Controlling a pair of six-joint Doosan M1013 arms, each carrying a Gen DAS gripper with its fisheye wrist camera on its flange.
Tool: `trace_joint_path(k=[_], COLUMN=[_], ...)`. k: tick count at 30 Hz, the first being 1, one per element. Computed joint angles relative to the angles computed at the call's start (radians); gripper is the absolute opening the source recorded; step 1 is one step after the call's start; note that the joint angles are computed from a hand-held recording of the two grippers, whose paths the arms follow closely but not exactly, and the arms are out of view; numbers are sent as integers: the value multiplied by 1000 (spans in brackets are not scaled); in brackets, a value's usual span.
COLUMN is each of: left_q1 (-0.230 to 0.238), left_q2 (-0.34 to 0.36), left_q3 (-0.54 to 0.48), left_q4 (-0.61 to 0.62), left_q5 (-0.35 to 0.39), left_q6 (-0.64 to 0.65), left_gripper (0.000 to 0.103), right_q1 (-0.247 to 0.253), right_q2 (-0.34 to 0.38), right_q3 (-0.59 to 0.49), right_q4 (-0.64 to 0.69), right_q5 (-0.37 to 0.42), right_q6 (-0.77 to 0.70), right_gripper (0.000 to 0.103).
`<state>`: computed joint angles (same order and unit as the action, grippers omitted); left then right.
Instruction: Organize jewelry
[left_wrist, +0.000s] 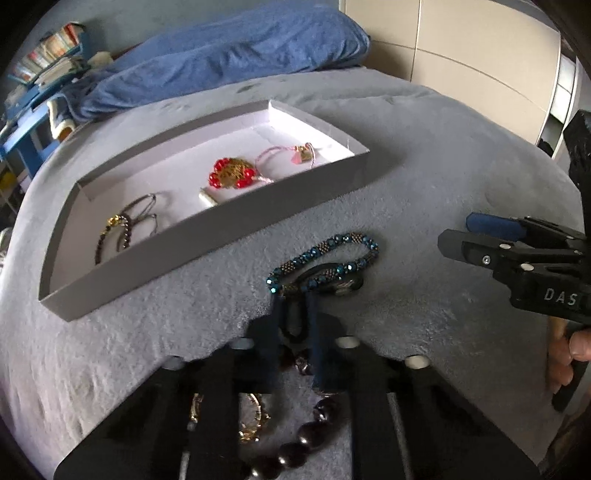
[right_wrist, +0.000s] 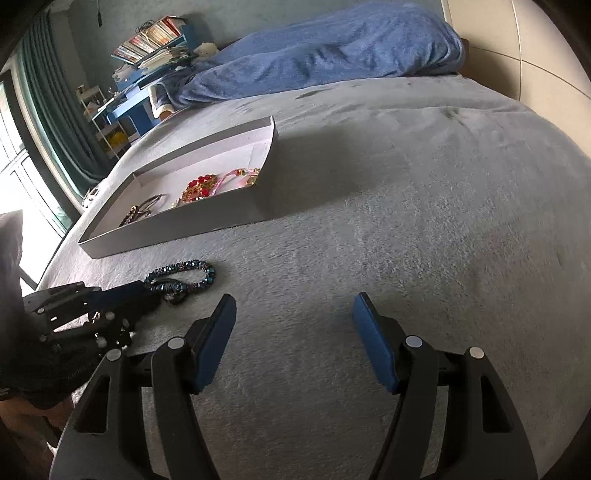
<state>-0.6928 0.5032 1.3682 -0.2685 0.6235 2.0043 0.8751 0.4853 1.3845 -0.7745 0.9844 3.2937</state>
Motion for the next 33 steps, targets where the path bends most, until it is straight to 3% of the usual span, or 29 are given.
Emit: trace_joint_path(k=[6, 12, 20, 30, 32, 33], left_q1=[27, 72, 113, 143, 144, 144], left_q2=[-27, -41, -45, -48, -48, -49], left_q3=[29, 38, 47, 56, 55, 56], left_q4=[-69, -158, -171, -186, -195, -197], left_q5=[-62, -75, -82, -86, -87, -88], left_q6=[17, 24, -4, -13, -6, -4], left_gripper=[7, 7, 7, 7, 7, 7], right_q1=[-2, -8, -23, -52, -53, -52], right_q2=[10, 38, 97, 129, 134, 137], right_q3=[-15, -58, -152, -202, -210, -213], right_q4=[1, 22, 81, 134, 148, 149], right_q5=[-12, -45, -43, -51, -47, -43], right_q6=[-18, -89, -255, -306, -324, -333], right_gripper=[66, 66, 68, 71, 64, 54])
